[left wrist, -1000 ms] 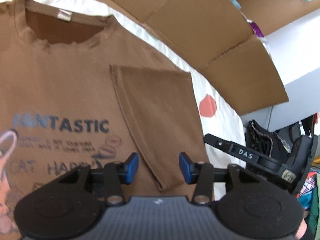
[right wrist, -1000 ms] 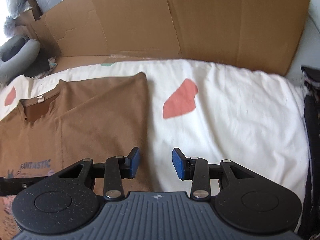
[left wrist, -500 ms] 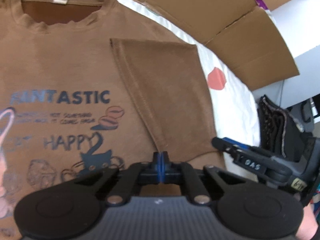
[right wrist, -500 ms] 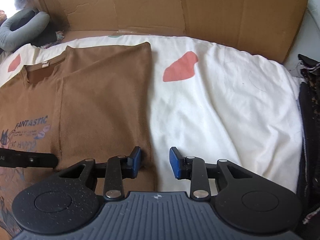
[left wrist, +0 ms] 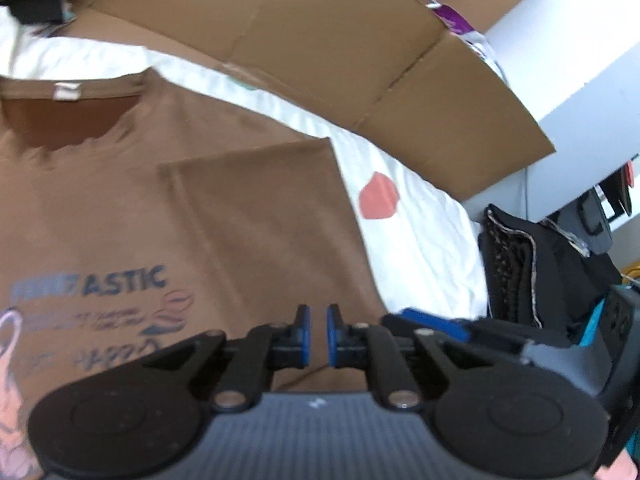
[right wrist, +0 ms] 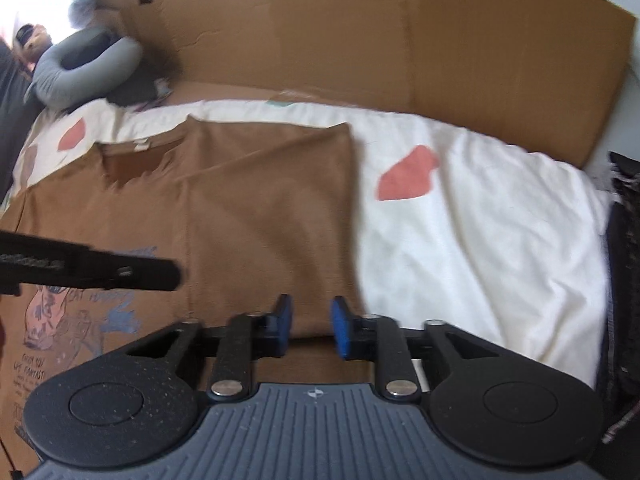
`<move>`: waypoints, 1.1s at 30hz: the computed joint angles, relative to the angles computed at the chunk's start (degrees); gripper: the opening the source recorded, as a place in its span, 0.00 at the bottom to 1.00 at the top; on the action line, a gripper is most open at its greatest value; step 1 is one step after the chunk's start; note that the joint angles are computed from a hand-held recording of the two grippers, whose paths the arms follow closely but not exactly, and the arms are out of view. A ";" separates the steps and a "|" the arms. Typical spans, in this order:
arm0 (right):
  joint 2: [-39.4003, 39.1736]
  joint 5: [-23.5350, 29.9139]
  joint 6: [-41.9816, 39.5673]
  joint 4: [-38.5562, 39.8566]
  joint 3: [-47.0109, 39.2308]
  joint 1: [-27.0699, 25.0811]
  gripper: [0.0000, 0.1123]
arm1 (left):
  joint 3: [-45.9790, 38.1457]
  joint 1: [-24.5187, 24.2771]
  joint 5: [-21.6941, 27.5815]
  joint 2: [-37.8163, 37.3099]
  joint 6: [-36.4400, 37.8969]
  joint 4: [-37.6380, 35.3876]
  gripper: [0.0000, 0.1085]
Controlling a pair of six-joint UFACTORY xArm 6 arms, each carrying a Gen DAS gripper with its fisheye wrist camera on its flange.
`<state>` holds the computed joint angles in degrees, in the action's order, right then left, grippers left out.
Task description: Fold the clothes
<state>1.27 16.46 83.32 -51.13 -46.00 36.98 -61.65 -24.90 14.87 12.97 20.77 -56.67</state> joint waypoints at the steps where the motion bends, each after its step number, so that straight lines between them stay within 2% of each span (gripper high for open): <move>1: 0.91 -0.65 -0.03 -0.09 -0.62 -0.04 0.19 | 0.05 -0.18 -0.18 0.28 -0.04 0.24 0.07; 5: 3.73 -0.67 0.63 0.15 -2.11 0.01 0.15 | 0.30 -0.31 0.74 1.48 0.96 -0.18 0.07; 7: 4.77 -0.56 0.38 1.55 -2.23 0.09 0.15 | 0.67 -0.09 1.34 2.05 -1.52 2.47 0.07; 10: 5.28 -0.53 3.19 -0.41 -1.76 0.34 0.14 | 1.13 0.25 2.24 2.61 -5.22 6.26 0.07; 12: 5.16 0.78 2.48 1.91 -2.07 0.84 0.14 | 1.32 0.45 3.17 1.85 -8.23 9.51 0.08; 14: 4.17 2.28 -1.08 6.84 -2.15 1.32 0.15 | 0.99 0.86 5.43 0.76 -11.00 13.93 0.22; 19: -0.60 7.07 -8.88 17.71 -1.68 2.35 0.17 | 0.04 2.39 12.44 -3.66 -20.29 28.21 0.46; 21: -3.50 9.24 -12.64 23.19 -1.21 2.69 0.24 | -0.97 3.22 16.17 -5.68 -24.43 33.02 0.49; 23: -6.32 11.81 -14.81 26.54 -1.28 3.10 0.33 | -2.46 3.99 19.88 -7.79 -27.65 36.89 0.57; 26: -10.31 17.63 -16.89 30.61 -2.72 3.93 0.39 | -5.16 4.58 24.52 -10.81 -30.61 41.16 0.69; 28: -12.59 21.19 -17.98 31.93 -4.08 4.55 0.41 | -7.38 4.73 28.05 -13.04 -32.32 43.62 0.73; 29: -13.63 22.96 -18.44 32.47 -4.87 4.85 0.47 | -8.70 4.77 29.91 -14.03 -33.07 44.73 0.76; 31: -15.86 26.46 -18.82 32.97 -6.64 5.46 0.53 | -11.52 4.72 33.20 -15.24 -34.73 47.33 0.78; 33: -17.72 30.41 -18.80 32.80 -8.79 6.12 0.53 | -14.82 4.64 36.74 -15.85 -36.20 49.69 0.78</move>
<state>-16.45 46.86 64.52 -18.34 -54.79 43.10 -76.46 -20.25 51.61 -2.88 -15.43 -6.98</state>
